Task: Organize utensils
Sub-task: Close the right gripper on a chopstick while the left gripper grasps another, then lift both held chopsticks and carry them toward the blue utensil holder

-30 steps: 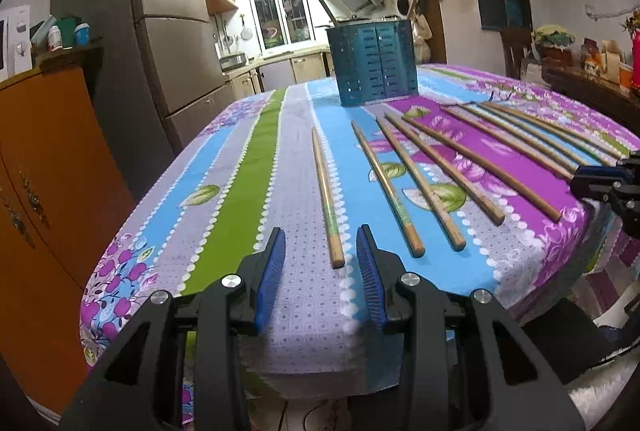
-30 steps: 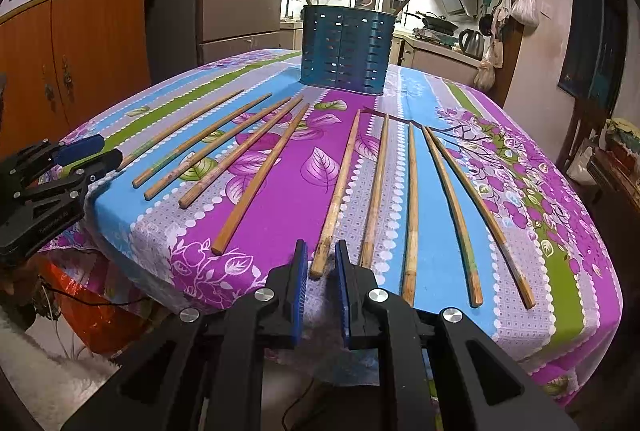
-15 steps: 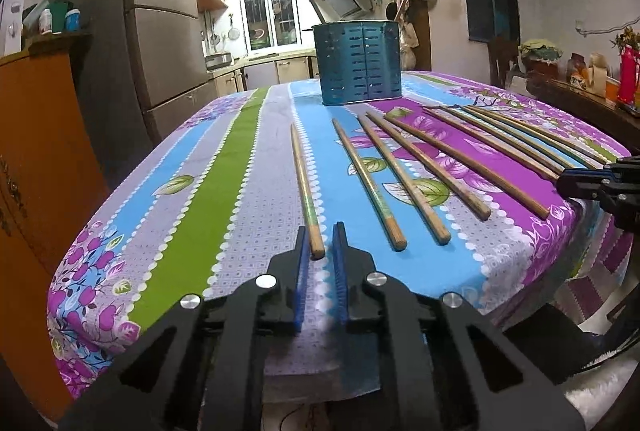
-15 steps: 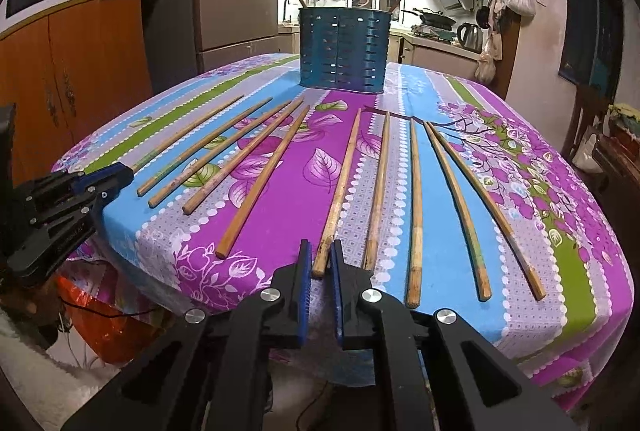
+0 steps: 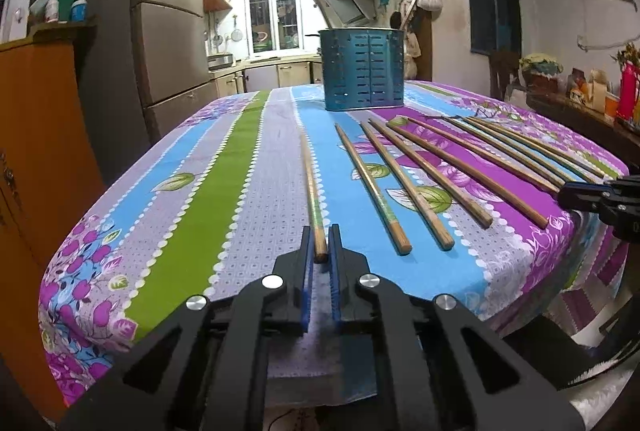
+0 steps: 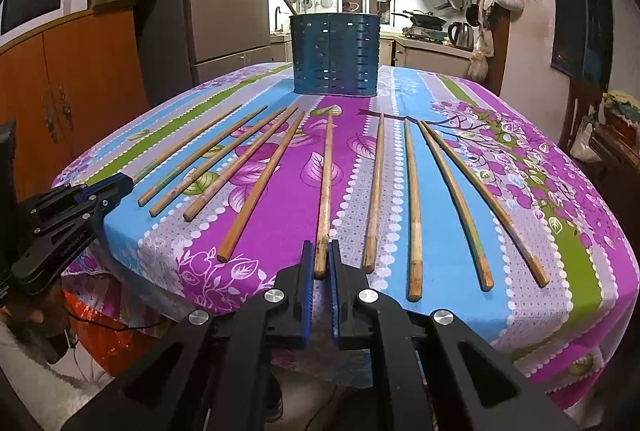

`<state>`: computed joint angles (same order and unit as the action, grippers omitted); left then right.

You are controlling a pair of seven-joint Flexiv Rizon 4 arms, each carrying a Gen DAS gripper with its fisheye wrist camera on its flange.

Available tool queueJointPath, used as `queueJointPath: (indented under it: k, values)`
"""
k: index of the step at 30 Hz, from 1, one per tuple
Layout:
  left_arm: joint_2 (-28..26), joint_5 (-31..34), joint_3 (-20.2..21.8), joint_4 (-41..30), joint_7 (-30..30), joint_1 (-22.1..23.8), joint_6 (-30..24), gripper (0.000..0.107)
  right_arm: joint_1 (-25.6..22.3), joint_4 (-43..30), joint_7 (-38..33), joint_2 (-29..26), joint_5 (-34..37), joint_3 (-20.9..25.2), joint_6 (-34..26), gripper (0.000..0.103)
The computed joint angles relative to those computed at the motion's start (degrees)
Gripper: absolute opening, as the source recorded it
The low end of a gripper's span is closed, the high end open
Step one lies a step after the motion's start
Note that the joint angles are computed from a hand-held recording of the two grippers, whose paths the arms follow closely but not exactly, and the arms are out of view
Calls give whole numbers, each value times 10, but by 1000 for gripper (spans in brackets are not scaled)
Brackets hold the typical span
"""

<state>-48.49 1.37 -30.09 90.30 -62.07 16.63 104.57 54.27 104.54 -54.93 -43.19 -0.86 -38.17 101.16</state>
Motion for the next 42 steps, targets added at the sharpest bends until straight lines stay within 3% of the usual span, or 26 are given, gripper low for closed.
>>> queueJointPath:
  k: [7, 15, 22, 30, 33, 35, 42]
  values:
    - [19, 13, -2, 18, -13, 8, 25, 5, 25, 15, -10, 3, 18, -27, 23, 8]
    - [37, 53, -34, 8, -61, 34, 55, 5, 64, 17, -67, 15, 76, -76, 61, 8]
    - [40, 51, -69, -52, -71, 43, 19, 5, 36, -17, -115, 53, 81, -59, 52, 8]
    - [38, 39, -68, -76, -62, 34, 19, 5, -44, -26, -98, 106, -4, 45, -44, 8]
    - [36, 35, -60, -70, -63, 29, 15, 5, -50, -15, -77, 94, -21, 53, -42, 8]
    - [34, 34, -60, -68, -60, 29, 11, 5, -21, 6, -72, 62, -27, 15, 7, 8]
    - [30, 31, -54, -57, -42, 27, 7, 5, 3, 3, -102, -23, 42, 2, 62, 8]
